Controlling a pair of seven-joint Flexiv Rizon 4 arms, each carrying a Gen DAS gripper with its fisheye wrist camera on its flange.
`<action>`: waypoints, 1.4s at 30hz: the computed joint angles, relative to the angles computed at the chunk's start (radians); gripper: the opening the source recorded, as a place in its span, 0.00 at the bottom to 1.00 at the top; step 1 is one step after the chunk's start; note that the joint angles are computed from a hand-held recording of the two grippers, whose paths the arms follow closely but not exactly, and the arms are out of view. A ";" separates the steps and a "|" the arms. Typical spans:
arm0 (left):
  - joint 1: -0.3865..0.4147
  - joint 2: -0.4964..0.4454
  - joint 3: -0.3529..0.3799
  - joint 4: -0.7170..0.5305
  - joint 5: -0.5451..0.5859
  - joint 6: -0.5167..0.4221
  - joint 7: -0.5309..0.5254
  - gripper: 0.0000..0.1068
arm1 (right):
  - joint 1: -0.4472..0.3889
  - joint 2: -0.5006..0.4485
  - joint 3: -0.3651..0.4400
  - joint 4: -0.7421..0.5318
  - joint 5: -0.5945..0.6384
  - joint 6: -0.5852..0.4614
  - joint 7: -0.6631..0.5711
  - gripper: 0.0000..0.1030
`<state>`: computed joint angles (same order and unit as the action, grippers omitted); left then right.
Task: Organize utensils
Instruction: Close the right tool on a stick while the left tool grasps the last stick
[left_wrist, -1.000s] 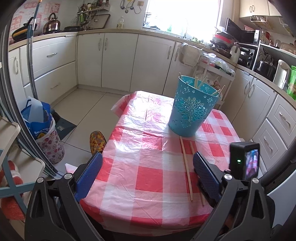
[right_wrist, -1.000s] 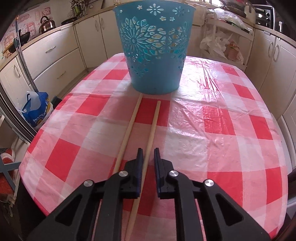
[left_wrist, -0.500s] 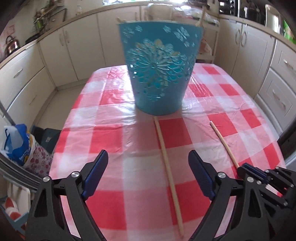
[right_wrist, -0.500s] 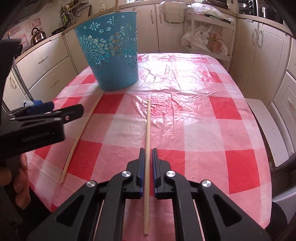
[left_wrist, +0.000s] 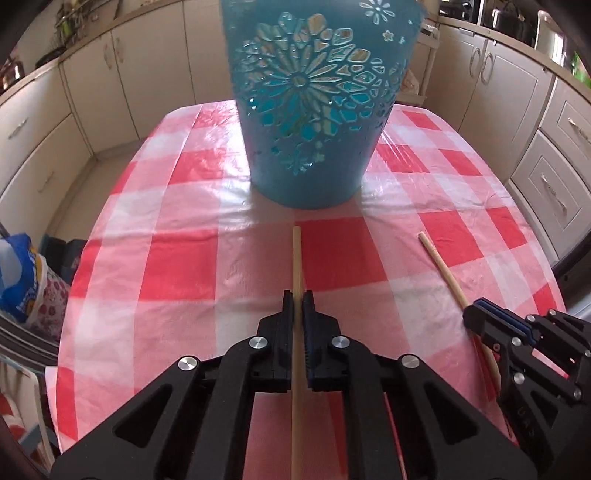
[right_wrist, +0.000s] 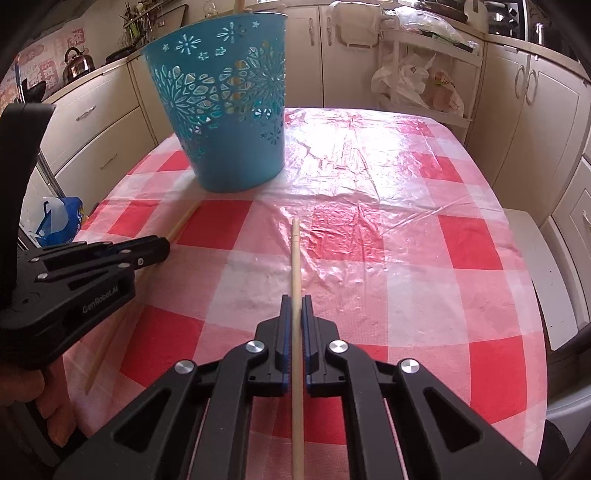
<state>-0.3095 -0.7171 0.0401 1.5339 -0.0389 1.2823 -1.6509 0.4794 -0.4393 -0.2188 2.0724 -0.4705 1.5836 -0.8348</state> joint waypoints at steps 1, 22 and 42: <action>0.015 0.011 -0.019 0.022 -0.010 0.009 0.010 0.05 | -0.018 0.001 0.027 -0.006 0.007 -0.011 -0.011 0.06; -0.020 0.011 0.033 -0.017 0.056 -0.054 -0.037 0.38 | -0.082 -0.014 0.101 -0.068 -0.049 -0.107 -0.063 0.11; -0.015 0.020 0.018 0.011 0.047 -0.025 -0.007 0.08 | -0.144 -0.015 0.190 -0.095 -0.024 -0.170 -0.159 0.16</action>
